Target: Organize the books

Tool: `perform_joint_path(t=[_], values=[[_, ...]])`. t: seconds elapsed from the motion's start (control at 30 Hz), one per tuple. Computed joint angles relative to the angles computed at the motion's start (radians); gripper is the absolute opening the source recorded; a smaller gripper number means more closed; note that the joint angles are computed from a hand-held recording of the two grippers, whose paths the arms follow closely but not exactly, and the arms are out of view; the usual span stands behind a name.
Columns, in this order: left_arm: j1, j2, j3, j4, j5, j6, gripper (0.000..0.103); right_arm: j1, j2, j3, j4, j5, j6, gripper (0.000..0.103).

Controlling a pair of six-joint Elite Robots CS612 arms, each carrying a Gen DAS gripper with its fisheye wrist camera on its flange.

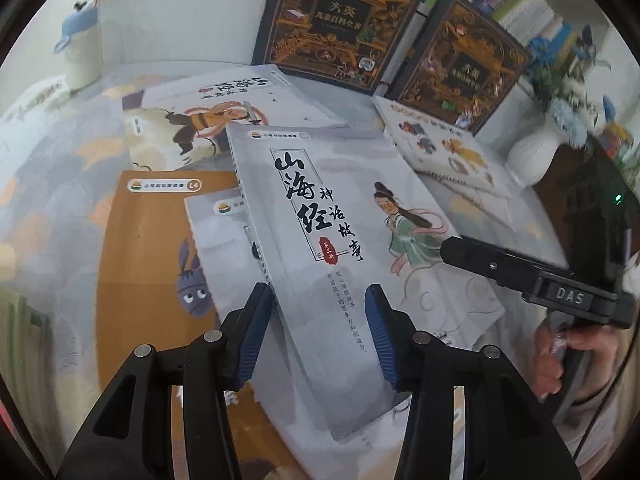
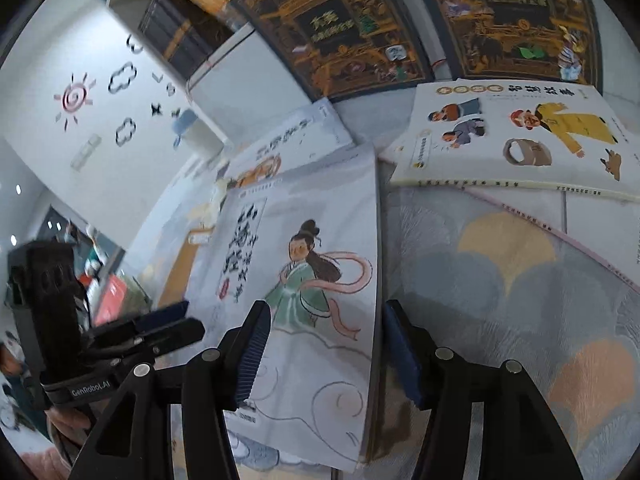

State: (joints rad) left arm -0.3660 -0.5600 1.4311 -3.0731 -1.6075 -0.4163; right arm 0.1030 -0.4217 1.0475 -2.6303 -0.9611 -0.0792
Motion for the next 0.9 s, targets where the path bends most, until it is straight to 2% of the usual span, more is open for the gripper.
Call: perform_joint_path(t=[0.13,0.23,0.43,0.6,0.77,0.9], values=[[0.002,-0.021,0.022,0.038,-0.015,0.006,0.045,0.014,-0.037,0.053,0.018,-0.047,-0.052,0.059],[0.006,-0.039,0.061,0.023,-0.036,0.013,0.045,0.013,-0.072,0.116,0.02,-0.034,-0.063,0.06],[0.016,-0.077,0.16,-0.016,-0.143,0.029,0.045,0.021,-0.146,0.261,-0.05,-0.058,-0.068,0.06],[0.001,-0.103,0.23,-0.063,-0.119,0.046,0.045,0.03,-0.199,0.369,-0.14,-0.074,-0.024,0.06],[-0.013,-0.13,0.287,-0.075,-0.123,0.072,0.045,0.045,-0.252,0.466,-0.181,-0.128,-0.035,0.062],[-0.018,-0.155,0.346,-0.098,-0.152,0.106,0.045,0.034,-0.29,0.534,-0.147,-0.082,-0.052,0.062]])
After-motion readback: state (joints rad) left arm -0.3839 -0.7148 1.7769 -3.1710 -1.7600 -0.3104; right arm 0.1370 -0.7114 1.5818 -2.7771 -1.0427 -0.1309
